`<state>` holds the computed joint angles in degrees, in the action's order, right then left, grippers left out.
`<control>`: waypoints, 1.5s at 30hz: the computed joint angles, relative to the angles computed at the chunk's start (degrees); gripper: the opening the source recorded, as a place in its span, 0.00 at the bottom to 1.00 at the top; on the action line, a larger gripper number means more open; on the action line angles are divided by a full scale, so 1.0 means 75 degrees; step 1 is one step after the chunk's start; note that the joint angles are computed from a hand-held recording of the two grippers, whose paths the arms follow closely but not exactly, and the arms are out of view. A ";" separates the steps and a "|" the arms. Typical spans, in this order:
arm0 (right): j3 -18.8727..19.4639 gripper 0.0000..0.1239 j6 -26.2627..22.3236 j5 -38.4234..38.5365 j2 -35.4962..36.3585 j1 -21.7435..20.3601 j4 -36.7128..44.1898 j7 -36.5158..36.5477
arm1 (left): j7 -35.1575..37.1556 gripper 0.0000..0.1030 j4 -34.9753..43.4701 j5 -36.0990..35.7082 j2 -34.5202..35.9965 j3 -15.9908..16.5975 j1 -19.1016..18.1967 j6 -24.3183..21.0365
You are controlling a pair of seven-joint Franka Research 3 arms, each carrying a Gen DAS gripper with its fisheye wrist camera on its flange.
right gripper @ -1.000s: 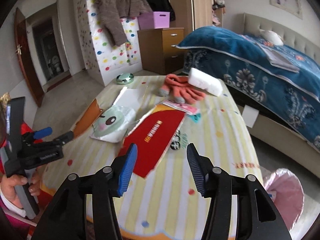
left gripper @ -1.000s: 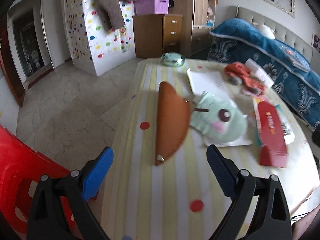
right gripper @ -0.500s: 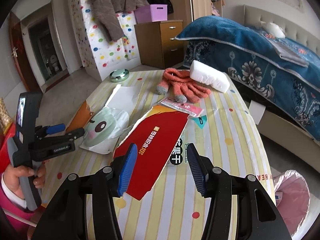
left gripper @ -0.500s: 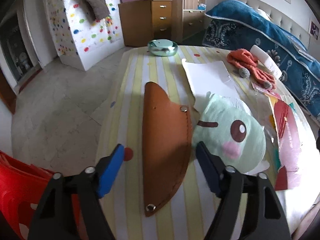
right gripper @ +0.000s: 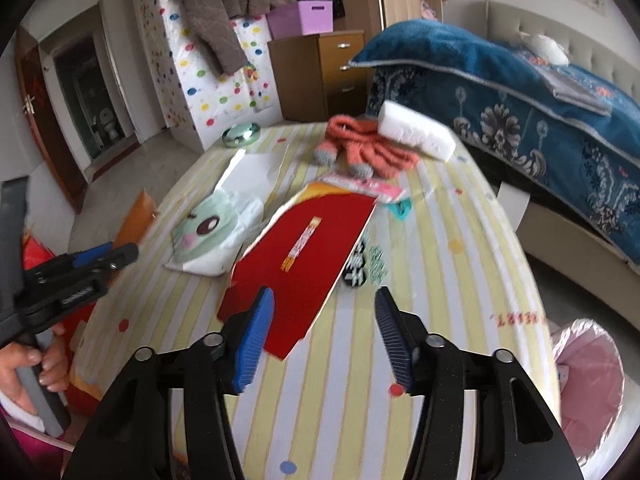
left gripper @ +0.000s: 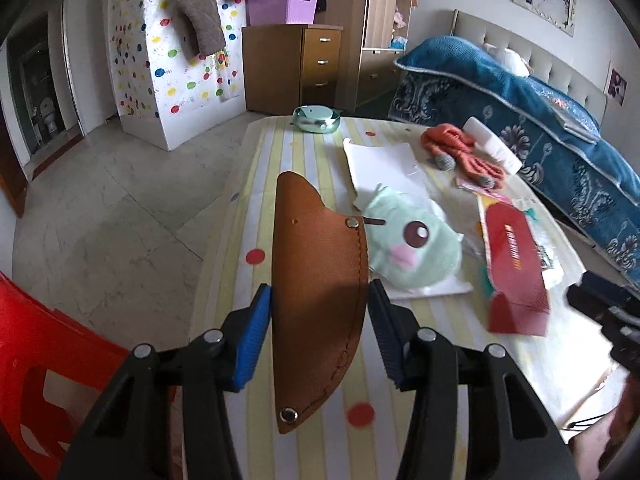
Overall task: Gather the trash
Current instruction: 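Grasp the brown leather sheath with the left gripper while the right gripper approaches the red envelope, then grasp the red envelope with the right gripper while the left gripper holds the sheath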
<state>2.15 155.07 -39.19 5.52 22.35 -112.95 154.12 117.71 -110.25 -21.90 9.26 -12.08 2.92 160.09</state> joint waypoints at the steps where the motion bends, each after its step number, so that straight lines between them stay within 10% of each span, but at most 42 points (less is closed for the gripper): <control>1: 0.0014 0.52 -0.0038 -0.0007 0.0022 0.0021 0.0028 0.0020 | 0.0022 0.46 -0.0065 -0.0037 -0.0064 -0.0015 0.0004 0.0028; 5: -0.0020 0.69 -0.0179 -0.0243 0.0302 0.0193 0.0336 0.0221 | 0.0107 0.46 -0.0180 -0.0067 -0.0185 -0.0013 -0.0070 0.0209; 21: -0.0513 0.71 -0.2072 0.0065 0.1811 0.1056 0.2342 -0.0335 | 0.0000 0.46 0.0260 -0.0038 0.0174 -0.0024 0.0107 -0.0096; 27: -0.0484 0.71 -0.1899 -0.0128 0.0958 0.0935 0.1201 0.0089 | 0.0328 0.46 0.0086 -0.0403 0.0038 -0.0135 0.0138 -0.0090; 35: -0.0219 0.71 0.0108 -0.0355 0.0350 0.0161 0.0052 -0.0317 | 0.0497 0.47 -0.0074 -0.0521 -0.0107 -0.0103 -0.0060 -0.0098; 45: -0.0269 0.62 -0.0201 0.1113 0.0793 0.0144 0.0590 -0.2337 | 0.0140 0.47 -0.0155 -0.0131 -0.0175 0.0011 -0.0250 -0.0095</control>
